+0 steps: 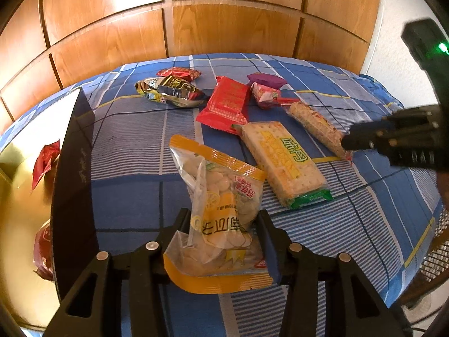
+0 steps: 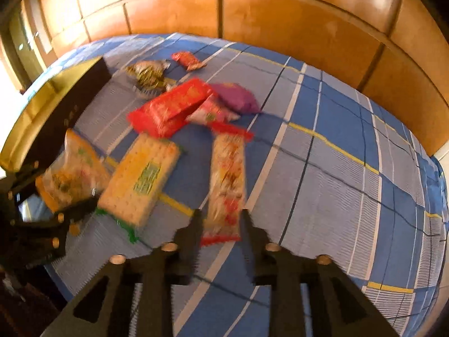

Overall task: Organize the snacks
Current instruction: 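Grasp chipmunk snack bar with right tool while left tool holds cracker bag, then lower the cracker bag into the gold tray and open the left tool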

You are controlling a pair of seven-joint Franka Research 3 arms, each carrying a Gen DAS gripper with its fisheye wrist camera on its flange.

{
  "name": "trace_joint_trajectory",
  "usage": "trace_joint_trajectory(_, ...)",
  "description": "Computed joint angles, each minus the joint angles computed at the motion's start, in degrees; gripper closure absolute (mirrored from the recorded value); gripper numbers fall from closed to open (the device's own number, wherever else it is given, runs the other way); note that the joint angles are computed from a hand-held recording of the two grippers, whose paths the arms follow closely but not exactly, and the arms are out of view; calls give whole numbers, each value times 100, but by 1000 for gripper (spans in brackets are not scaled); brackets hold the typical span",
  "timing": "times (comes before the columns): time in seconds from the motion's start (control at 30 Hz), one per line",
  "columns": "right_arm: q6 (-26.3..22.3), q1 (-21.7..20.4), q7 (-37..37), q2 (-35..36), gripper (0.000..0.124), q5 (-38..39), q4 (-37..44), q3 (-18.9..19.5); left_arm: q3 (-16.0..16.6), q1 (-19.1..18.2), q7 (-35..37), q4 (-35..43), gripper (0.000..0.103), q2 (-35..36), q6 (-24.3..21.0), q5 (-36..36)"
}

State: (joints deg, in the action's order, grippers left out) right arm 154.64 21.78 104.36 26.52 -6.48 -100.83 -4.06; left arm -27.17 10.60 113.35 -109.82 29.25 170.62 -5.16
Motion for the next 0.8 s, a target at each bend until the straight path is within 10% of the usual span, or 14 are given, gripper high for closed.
trace_joint_trajectory(0.27, -654, -5, 120, 689, 94, 163, 889, -48, -239, 257, 210, -57, 60, -82, -200, -252)
trace_joint_trajectory(0.4, -195, 165, 397, 570, 94, -88, 521, -197, -471, 508, 534, -91, 61, -155, -350, -687)
trace_joint_trajectory(0.67, -205, 222, 517, 628, 93, -197, 570, -273, -1982, 2078, 2150, -277, 61, -593, -491, -2838)
trace_joint_trajectory(0.8, -66, 257, 639, 580, 93, -300, 455, -302, -1743, 2174, 2027, 43, 60, -738, -760, -3448)
